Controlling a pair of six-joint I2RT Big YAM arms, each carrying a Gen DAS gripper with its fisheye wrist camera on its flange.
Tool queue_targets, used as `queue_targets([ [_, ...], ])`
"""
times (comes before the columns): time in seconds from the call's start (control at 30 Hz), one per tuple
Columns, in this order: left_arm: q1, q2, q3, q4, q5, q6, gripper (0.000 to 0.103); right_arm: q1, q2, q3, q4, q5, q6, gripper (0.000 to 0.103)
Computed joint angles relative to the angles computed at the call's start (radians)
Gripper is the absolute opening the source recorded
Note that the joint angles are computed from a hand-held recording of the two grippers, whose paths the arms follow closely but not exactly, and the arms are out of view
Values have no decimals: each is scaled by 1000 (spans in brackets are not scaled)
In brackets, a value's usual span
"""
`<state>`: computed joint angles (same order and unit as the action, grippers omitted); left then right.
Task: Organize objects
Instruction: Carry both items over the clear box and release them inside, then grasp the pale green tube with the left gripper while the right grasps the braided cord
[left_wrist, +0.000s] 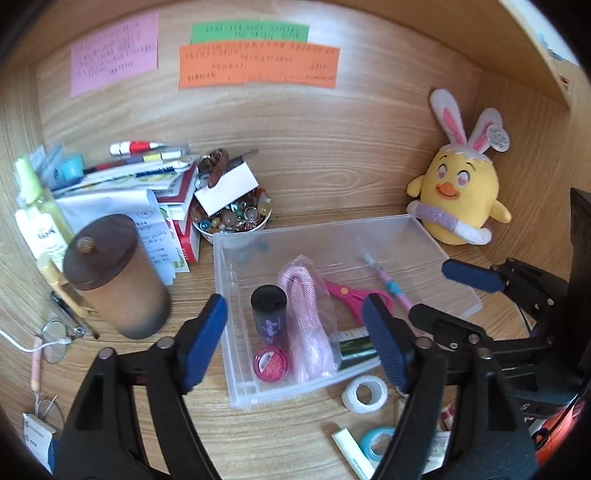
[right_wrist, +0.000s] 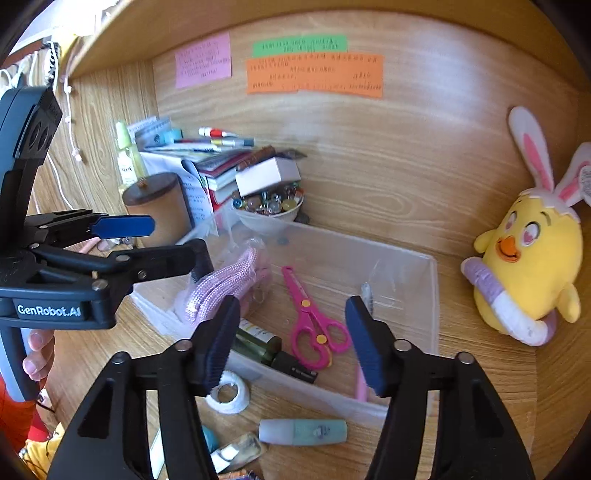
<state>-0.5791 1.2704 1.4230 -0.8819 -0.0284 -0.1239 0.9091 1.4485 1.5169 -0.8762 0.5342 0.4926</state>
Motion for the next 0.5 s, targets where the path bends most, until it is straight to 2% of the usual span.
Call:
queue_targets([
  [0.13, -18, -47, -40, 5, -27, 5, 90, 36, -41, -33, -9, 56, 29, 69],
  [0.3, -32, -97, -93, 1, -36, 0, 96, 73, -83, -78, -44, 110, 94, 77],
  [0.5, -49, -125, -150, -38, -28, -20, 97, 106, -136, -156, -94, 130, 217, 78],
])
